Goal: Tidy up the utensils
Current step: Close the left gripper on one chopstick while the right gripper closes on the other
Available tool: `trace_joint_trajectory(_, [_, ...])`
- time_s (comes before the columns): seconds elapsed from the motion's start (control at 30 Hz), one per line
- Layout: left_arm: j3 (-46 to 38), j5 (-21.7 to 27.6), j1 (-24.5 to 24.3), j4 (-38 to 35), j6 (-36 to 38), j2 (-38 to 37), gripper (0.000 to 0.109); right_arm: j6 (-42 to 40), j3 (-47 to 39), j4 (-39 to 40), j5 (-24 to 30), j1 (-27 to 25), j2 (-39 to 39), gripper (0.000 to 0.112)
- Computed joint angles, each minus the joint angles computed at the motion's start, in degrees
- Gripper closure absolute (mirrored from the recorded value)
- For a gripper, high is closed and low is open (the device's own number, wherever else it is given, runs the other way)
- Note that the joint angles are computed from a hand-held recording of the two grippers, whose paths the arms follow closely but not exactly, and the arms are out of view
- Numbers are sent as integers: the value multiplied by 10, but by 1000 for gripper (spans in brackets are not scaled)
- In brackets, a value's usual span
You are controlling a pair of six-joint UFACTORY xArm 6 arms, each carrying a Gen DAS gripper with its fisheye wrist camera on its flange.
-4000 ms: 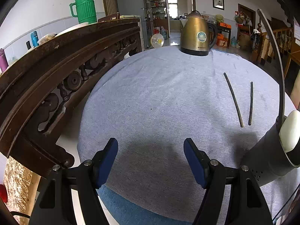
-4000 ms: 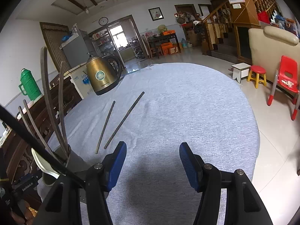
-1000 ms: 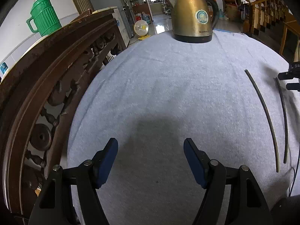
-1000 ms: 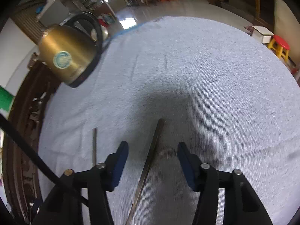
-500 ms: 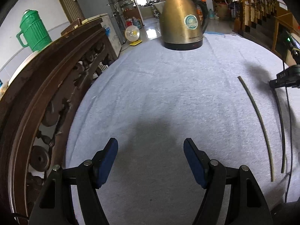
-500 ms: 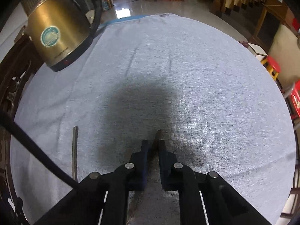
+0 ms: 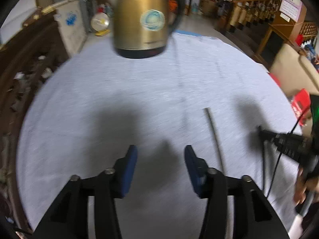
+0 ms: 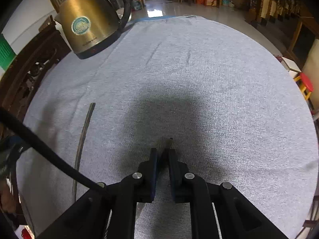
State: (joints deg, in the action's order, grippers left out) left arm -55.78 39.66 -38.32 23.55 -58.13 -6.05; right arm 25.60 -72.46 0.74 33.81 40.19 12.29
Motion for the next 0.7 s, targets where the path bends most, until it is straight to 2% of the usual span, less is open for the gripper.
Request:
trace_joint_trajectory(0.27, [-136,-6,-1,-77,99,139,63,-86,12,72,-32,-10,1,100])
trace_joint_trajectory(0.4, [-173,7,-2,-100,128,176,63,-139,26,137,-42,-19,-7,99])
trace_joint_trajectory(0.57, [-199,7,-5,-109,146,204,65,-159,42,158,-52,-20,-18,98])
trace_joint_trajectory(0.67, [-204,0,-6,-110,154,209,79,-161,43,155,-54,-20,-17,98])
trace_joint_trajectory(0.7, [-204,-1,-6,-109,156,210,89,-159,41,154,-54,-20,-14,98])
